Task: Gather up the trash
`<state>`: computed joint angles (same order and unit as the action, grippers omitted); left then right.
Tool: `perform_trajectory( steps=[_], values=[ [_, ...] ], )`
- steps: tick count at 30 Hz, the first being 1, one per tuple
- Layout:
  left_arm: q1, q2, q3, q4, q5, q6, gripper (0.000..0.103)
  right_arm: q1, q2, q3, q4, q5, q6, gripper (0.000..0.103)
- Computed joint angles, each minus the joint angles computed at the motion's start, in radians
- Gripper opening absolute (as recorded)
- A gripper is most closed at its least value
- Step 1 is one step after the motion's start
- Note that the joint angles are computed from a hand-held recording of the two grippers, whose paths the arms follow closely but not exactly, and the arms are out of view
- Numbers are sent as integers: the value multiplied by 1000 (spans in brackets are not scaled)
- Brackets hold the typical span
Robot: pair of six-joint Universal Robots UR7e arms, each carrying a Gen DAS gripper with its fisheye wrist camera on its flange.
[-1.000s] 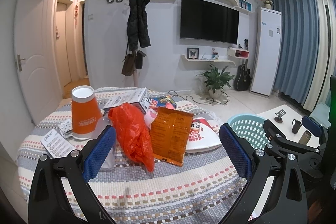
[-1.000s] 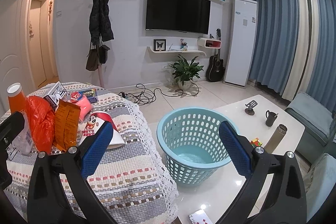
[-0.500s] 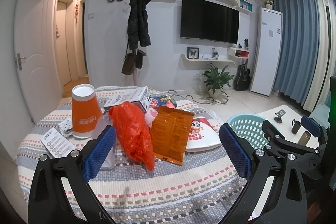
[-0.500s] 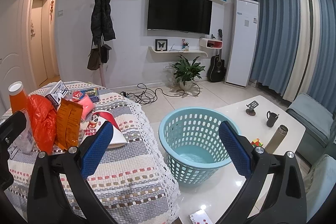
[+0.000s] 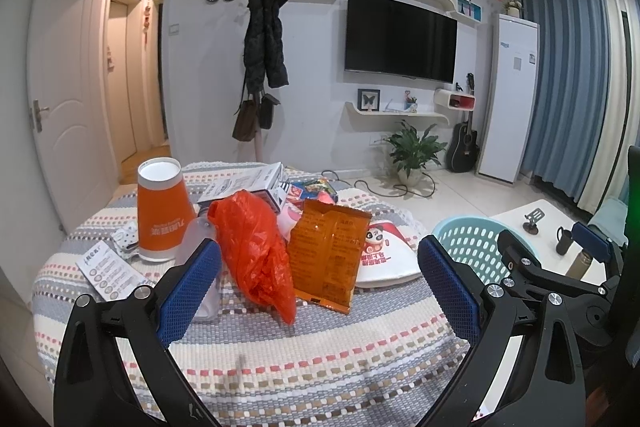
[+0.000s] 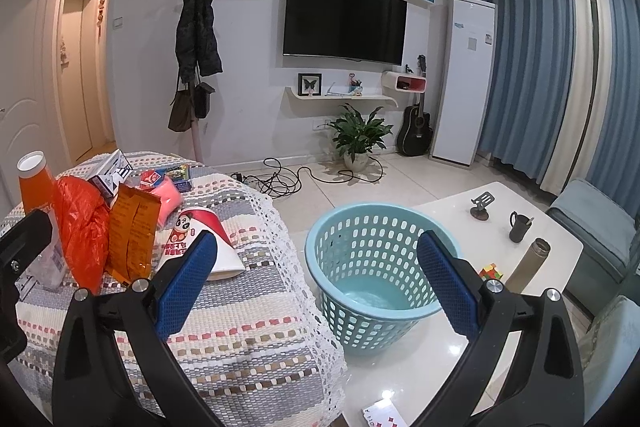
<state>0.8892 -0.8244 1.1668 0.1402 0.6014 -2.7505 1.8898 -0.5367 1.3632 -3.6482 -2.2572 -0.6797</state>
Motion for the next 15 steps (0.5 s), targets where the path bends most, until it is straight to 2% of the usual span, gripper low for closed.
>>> perform_trajectory(
  steps=[13,15],
  values=[
    [16,1,1,5,-12,-10,96,-2,21,-25,30,-1,2,95],
    [25,1,-1,11,-32,-20,96,-4,36,-38,39,-2,-4,91]
  ],
)
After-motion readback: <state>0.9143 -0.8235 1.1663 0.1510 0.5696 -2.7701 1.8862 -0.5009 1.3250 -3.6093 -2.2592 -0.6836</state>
